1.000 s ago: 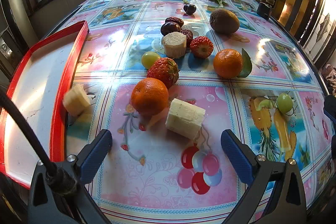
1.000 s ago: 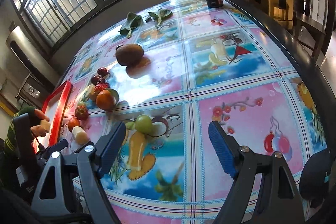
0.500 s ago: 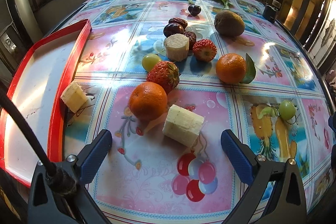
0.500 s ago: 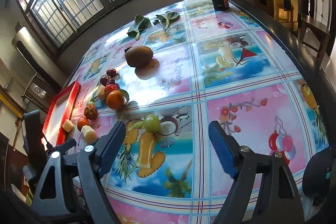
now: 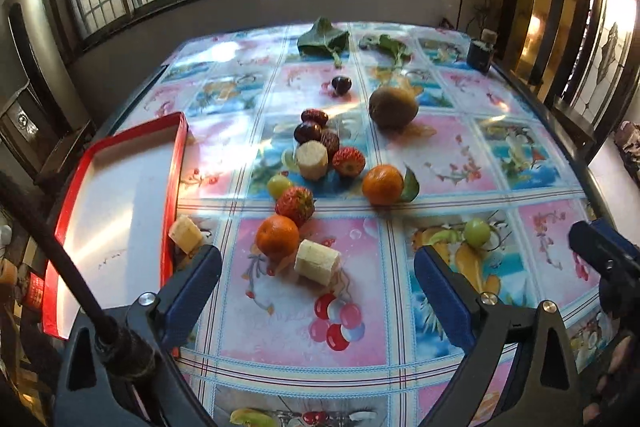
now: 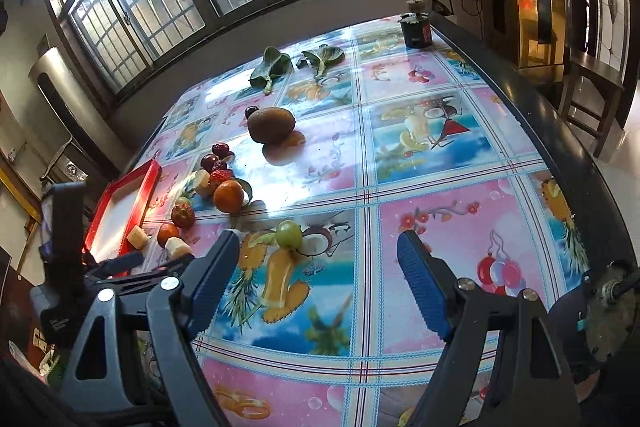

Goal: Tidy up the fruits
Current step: 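Approach the cream cake cube with the left tool while the right tool approaches the green grape, then grasp the cream cake cube with the left tool while the right tool grasps the green grape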

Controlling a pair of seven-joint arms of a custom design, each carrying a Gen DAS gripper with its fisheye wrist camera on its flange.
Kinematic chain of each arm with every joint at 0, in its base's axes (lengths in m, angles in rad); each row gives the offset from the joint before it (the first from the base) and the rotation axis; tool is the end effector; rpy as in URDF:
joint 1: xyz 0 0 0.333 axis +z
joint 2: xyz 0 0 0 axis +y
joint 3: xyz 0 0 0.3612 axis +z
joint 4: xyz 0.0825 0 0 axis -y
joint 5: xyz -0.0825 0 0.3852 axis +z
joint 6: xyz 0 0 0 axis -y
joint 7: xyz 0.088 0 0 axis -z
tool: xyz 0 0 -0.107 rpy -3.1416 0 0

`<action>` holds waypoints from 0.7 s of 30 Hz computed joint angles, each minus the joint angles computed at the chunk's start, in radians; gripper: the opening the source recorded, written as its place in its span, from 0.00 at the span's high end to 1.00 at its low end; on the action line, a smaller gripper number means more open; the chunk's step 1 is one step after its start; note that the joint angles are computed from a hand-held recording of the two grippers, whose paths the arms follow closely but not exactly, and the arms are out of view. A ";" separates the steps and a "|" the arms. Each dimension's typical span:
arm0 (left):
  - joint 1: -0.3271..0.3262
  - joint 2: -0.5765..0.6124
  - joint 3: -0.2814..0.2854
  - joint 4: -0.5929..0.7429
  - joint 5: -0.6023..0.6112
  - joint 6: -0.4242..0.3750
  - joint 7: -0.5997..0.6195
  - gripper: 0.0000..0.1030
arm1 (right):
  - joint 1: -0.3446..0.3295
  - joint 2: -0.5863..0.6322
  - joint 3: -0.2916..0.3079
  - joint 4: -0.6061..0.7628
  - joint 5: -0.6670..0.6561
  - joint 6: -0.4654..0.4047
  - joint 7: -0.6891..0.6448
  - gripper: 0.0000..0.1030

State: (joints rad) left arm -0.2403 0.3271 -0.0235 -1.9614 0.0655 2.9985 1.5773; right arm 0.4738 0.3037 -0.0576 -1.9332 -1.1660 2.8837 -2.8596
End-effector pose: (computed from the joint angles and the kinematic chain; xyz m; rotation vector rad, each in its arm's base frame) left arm 0.6508 -0.1790 0.4336 -1.5085 2.1059 -0.7397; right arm 0.5749 0.3157 0.4193 -1.3333 1.9550 -0.5193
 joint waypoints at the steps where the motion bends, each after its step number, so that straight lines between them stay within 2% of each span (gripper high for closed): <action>1: 0.011 -0.012 -0.012 -0.011 -0.011 0.011 0.010 0.04 | 0.002 -0.002 0.002 0.002 0.004 -0.012 -0.009 0.21; 6: 0.021 -0.037 -0.016 -0.020 -0.031 0.034 0.017 0.04 | -0.001 0.010 0.012 0.024 0.039 -0.017 -0.060 0.21; 8: 0.001 -0.040 0.012 -0.021 -0.015 0.040 -0.009 0.04 | 0.000 0.017 0.015 0.033 0.059 -0.014 -0.090 0.21; 12: 0.029 -0.040 -0.009 -0.020 -0.038 0.037 0.004 0.04 | 0.013 0.029 0.010 0.049 0.083 -0.017 -0.126 0.21; 14: 0.099 -0.033 -0.085 -0.019 -0.105 0.043 0.075 0.04 | 0.014 0.039 0.013 0.059 0.108 -0.018 -0.158 0.21; 16: 0.233 -0.020 -0.238 -0.016 -0.237 0.036 0.238 0.04 | 0.010 0.054 0.022 0.070 0.153 -0.020 -0.212 0.21; 19: 0.416 0.014 -0.448 0.003 -0.440 -0.024 0.491 0.04 | 0.001 0.084 0.029 0.086 0.223 0.004 -0.300 0.21; 21: 0.502 0.034 -0.541 0.012 -0.557 -0.064 0.625 0.04 | 0.007 0.103 0.031 0.102 0.277 -0.021 -0.367 0.21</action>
State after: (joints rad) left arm 0.2614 0.3609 -0.5647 -1.9489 -0.4911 2.9341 2.2025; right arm 0.4804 0.4065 -0.0262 -1.8309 -0.8887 2.8630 -3.2265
